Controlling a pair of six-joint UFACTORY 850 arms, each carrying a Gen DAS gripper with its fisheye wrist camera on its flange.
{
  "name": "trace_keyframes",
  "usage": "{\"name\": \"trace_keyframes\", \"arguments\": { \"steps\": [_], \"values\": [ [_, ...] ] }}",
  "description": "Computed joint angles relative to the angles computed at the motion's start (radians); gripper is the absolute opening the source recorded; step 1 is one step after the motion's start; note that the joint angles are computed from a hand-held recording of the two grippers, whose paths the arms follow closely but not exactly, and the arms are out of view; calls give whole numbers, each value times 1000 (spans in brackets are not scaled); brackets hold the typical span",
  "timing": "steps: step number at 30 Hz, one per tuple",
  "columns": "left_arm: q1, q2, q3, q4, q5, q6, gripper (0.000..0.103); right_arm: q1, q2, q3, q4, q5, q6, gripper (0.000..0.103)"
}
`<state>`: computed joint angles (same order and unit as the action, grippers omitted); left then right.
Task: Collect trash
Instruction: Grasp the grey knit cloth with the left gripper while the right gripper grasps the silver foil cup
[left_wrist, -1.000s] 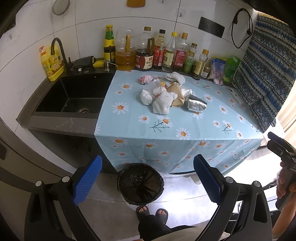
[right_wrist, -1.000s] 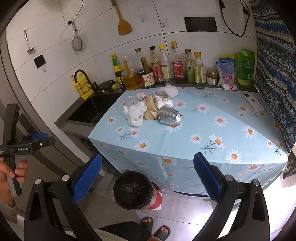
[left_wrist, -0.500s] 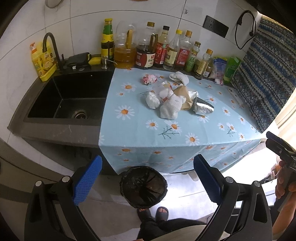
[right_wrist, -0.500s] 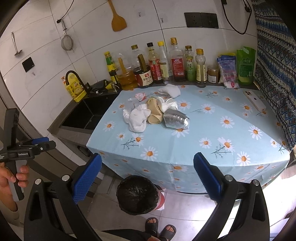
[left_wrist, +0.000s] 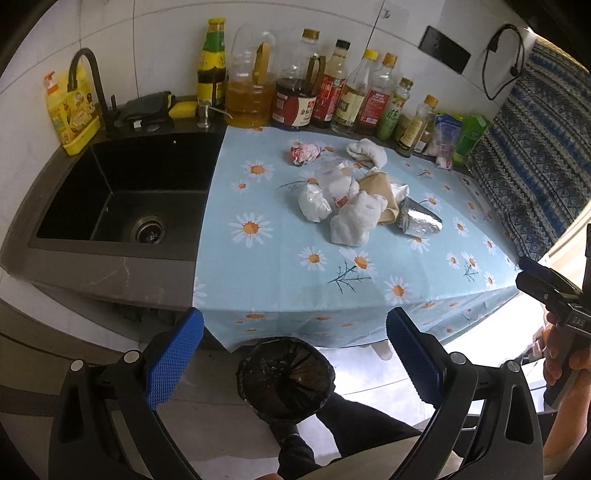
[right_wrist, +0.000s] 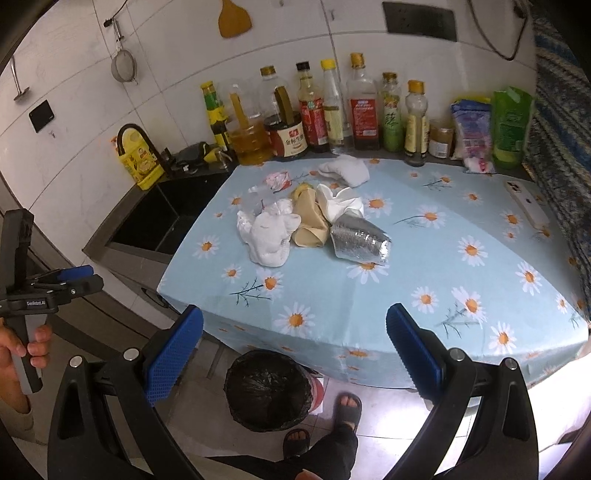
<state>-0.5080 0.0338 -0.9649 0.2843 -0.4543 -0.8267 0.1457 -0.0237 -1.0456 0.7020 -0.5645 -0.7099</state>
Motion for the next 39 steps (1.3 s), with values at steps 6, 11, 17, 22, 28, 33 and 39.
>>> {"name": "trace_keyframes", "arguments": {
  "steps": [6,11,17,22,28,33,39],
  "values": [
    [35,-133,-100,-152,-1,138,96,-33,-177,-139,-14,-42,-58,98],
    [45,-270,-231,-255,-36,255,96,-52,-334,-281,-51,-100,-90,98],
    [50,-423,-386,-350,-90,370,96,-58,-503,-448,-112,-185,-141,98],
    [58,-536,-499,-431,-118,450,96,-61,-622,-575,-143,-287,-165,98],
    [64,-640,-618,-444,-165,480,95,-68,-719,-692,-148,-399,-186,97],
    [66,-702,-689,-454,-199,489,95,-78,-792,-791,-128,-510,-201,77],
    [67,-753,-747,-442,-253,473,70,-87,-842,-854,-115,-581,-216,68]
  ]
}}
